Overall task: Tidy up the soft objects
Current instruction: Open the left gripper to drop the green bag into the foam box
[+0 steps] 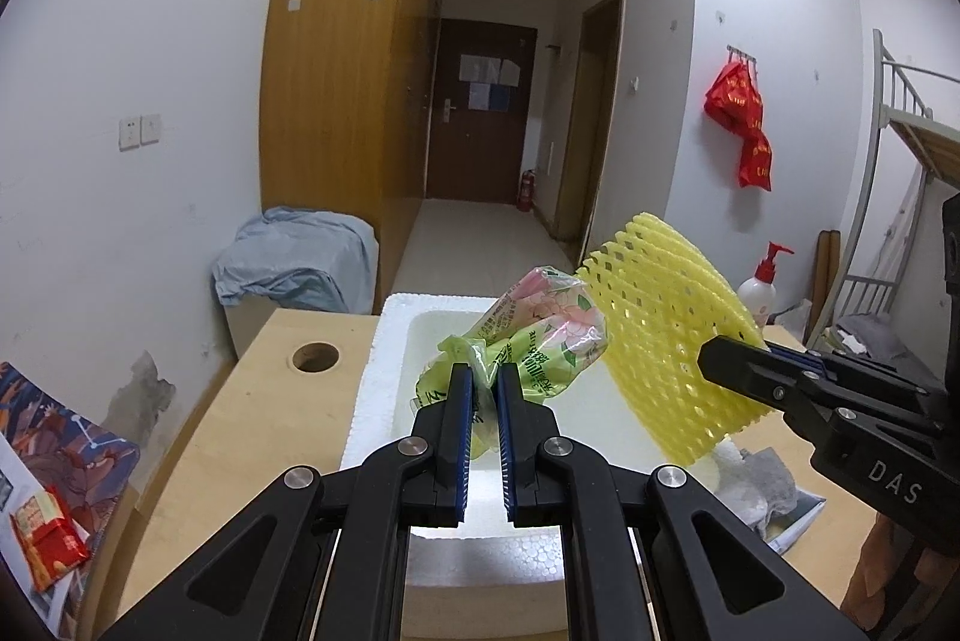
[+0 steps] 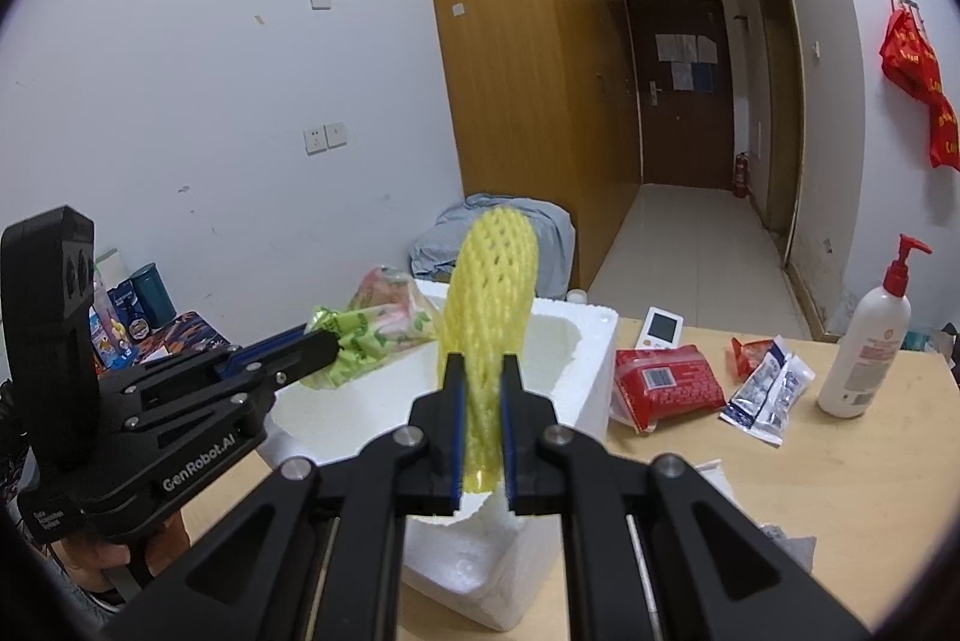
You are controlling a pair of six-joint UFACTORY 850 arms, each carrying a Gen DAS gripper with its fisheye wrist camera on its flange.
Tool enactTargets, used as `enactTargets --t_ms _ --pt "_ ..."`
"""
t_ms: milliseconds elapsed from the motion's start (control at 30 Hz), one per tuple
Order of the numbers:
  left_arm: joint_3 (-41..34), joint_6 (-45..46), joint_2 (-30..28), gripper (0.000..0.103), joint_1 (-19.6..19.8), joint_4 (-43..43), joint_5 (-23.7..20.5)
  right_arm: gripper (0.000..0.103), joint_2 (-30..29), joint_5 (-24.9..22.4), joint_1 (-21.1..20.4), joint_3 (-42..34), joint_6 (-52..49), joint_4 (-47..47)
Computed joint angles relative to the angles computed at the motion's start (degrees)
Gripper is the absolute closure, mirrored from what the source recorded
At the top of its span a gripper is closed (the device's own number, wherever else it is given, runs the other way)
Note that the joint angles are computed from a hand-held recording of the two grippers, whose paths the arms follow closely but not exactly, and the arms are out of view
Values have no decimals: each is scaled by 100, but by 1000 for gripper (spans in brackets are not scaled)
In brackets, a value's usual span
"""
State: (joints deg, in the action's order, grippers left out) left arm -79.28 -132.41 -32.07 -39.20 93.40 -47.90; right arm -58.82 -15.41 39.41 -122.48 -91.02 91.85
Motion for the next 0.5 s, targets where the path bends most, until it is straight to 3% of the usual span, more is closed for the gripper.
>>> enactTargets --t_ms 300,367,433,500 --pt "-10 80 -15 89 -2 -180 -119 90 -54 -19 1 -82 204 -208" --pt "-24 135 -19 76 -3 -241 -115 91 -41 -19 -2 -56 122 -130" --pt "11 62 -5 35 -29 -205 -199 91 -34 -35 -2 -47 116 -129" --pt "81 -131 21 19 -96 -94 -472 91 -30 -33 3 -37 75 -104"
